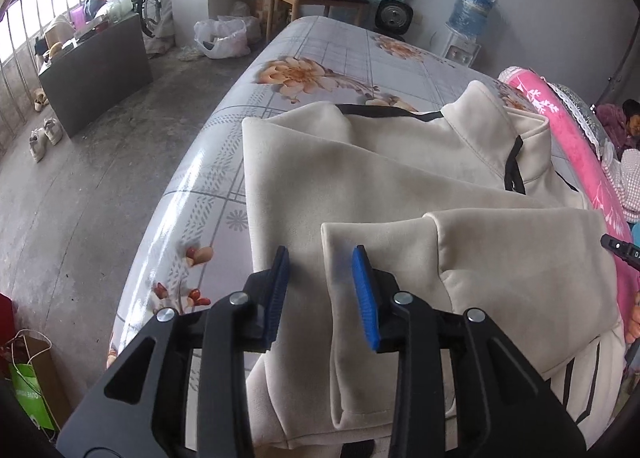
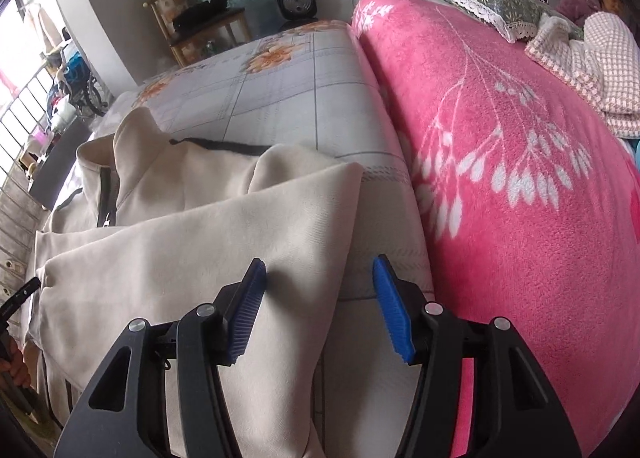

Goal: Fold large clothes

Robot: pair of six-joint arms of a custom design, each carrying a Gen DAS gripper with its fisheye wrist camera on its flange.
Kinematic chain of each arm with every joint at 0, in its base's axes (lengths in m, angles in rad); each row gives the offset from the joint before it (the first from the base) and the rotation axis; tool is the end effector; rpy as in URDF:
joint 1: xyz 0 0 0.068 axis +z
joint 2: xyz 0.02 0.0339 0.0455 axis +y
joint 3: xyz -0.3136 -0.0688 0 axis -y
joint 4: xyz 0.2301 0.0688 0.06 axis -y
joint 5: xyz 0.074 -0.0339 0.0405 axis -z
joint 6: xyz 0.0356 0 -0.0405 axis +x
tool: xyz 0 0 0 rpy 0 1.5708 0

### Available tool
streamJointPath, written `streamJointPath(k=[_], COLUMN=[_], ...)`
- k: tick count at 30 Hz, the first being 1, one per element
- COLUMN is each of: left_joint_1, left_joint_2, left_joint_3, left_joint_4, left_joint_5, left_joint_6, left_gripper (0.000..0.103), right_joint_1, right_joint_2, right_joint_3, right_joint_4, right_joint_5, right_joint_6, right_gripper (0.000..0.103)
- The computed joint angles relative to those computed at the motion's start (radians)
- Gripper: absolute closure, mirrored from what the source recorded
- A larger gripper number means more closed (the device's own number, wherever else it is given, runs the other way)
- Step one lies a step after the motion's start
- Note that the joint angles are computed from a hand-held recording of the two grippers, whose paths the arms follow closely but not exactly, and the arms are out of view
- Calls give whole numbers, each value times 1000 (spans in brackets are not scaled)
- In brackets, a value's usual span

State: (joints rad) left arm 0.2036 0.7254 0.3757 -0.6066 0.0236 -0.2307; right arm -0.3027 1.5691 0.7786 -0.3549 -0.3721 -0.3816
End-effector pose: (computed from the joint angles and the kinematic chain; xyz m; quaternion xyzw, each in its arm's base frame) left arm 0.0837 0.0164 0.2095 -0.2019 0.9315 -0.0153 0.3022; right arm 0.2599 -0.0676 0.2082 -0.0769 0.9583 0.1007 0.2561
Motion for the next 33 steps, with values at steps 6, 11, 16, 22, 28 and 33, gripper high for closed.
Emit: streamJointPath(k=[6, 11, 16, 22, 28, 33], left_joint_1=[-89, -224, -214, -183, -306, -389], left_joint_2=[13, -2, -120, -7, 36, -149], left_joint_3=[-15, 3, 80, 6, -2, 99], left_joint_4=[34, 19, -57, 85, 64, -122], left_joint_5=[-62, -178, -160, -170, -299, -316], left_joint_6=[-53, -104, -113, -90, -144, -184], left_gripper=[79, 98, 102, 102, 97, 81], right_joint_1=[9, 20, -16, -10, -35, -68], right_joint_2=[7, -28, -67, 3, -28, -223], right_joint_3=[-7, -40, -48, -59, -33, -44], right_joint_4=[42, 102, 114, 167, 90, -120], right_joint_5=[0, 6, -56, -30, -50, -174], right_joint_6=[16, 30, 51, 59, 31, -157], right_gripper=[73, 96, 97, 97, 88, 60])
